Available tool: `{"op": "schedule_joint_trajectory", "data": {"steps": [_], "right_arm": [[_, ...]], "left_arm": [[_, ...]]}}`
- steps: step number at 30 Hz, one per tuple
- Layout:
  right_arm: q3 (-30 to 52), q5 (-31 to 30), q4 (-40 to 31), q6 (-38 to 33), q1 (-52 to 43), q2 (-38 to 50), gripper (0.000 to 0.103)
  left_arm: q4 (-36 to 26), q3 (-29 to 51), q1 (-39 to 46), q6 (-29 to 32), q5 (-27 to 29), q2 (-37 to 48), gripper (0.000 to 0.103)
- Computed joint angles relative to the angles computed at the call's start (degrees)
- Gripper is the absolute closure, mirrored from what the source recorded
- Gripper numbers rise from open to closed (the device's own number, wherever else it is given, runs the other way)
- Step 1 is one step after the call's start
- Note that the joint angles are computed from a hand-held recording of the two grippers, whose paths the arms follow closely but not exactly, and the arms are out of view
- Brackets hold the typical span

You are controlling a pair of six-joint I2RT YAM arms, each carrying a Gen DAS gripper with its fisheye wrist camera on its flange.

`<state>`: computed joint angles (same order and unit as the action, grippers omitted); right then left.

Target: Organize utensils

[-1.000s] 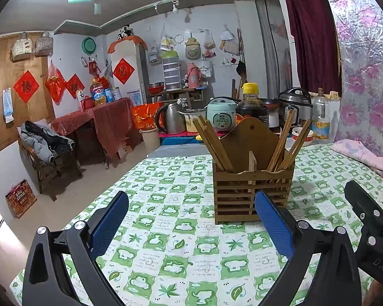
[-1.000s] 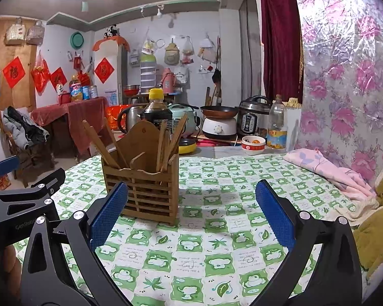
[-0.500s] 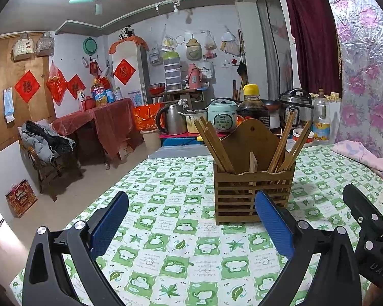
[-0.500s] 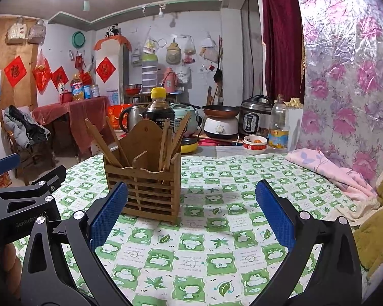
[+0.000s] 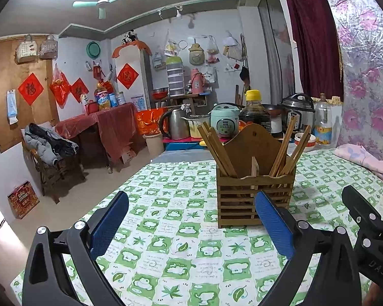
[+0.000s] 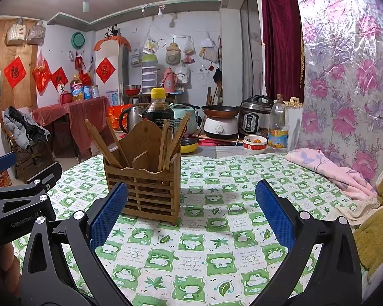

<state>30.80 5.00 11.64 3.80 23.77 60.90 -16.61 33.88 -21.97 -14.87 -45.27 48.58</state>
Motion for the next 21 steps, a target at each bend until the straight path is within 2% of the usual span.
{"op": "schedule_joint_trajectory", "data": {"steps": [21], "right_arm": [[-0.1,0.1,0.3,0.0,0.0,0.0,0.006]], "left_arm": [[-0.3,0.3,0.3,-1.1,0.0,0.5,0.006]]}}
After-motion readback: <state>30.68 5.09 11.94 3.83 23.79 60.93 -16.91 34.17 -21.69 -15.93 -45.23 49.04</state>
